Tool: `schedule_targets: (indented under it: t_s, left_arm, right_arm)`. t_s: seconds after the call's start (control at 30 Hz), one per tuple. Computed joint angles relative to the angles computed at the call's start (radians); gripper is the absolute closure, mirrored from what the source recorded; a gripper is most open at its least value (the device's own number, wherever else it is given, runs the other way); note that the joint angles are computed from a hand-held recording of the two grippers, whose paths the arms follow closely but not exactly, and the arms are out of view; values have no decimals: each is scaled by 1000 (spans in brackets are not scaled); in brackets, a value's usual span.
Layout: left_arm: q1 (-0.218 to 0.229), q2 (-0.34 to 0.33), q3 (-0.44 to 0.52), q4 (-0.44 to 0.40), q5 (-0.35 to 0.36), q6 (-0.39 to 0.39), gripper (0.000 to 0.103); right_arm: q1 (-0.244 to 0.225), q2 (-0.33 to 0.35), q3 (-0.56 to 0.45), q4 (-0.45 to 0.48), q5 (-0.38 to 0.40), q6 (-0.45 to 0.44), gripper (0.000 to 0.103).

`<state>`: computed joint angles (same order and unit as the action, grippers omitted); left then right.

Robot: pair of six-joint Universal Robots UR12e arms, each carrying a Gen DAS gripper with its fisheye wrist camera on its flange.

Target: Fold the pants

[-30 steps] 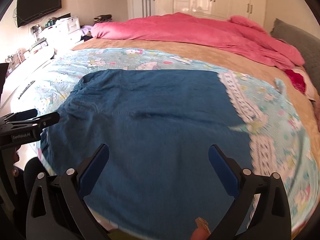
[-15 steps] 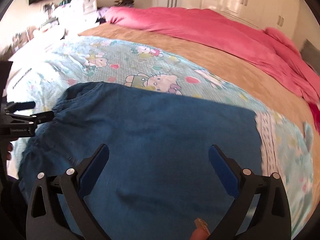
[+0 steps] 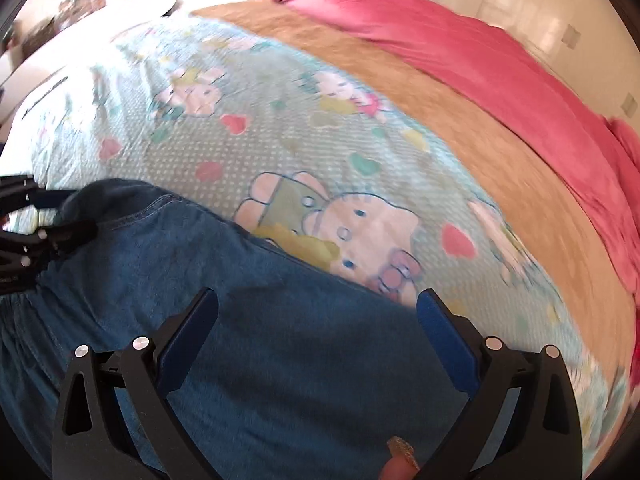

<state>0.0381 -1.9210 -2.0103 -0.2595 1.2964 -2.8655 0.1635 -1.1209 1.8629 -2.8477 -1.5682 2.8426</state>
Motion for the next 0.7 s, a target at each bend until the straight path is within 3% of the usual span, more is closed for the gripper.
schedule_targets:
  t_s: [0.13, 0.27, 0.3, 0.33, 0.37, 0.43, 0.47, 0.53, 0.7]
  left_arm:
    - [7, 24, -44, 95, -17, 9, 72]
    - [7, 57, -84, 161, -32, 34, 73]
    - [8, 67, -96, 176, -38, 39, 73]
    - [9, 74, -102, 179, -44, 41, 73]
    - [10, 81, -107, 180, -51, 41, 73]
    - [13, 93, -121, 196, -50, 40, 74]
    - [13, 94, -126, 205, -44, 41, 74]
    - [18, 103, -141, 219, -42, 42, 74]
    - [37, 125, -169, 234, -68, 40, 73]
  right_arm:
    - [21, 17, -18, 17, -50, -115, 4]
    - [36, 27, -13, -31, -73, -188, 6]
    - [34, 26, -9, -39, -55, -196, 13]
    - [27, 22, -5, -33, -15, -199, 32]
    - [18, 15, 0, -14, 36, -195, 41]
    - [12, 3, 16, -17, 90, -194, 78]
    - [14, -5, 29, -37, 94, -191, 86]
    - [14, -26, 60, -79, 96, -166, 94]
    - [-26, -118, 183, -212, 212, -60, 97]
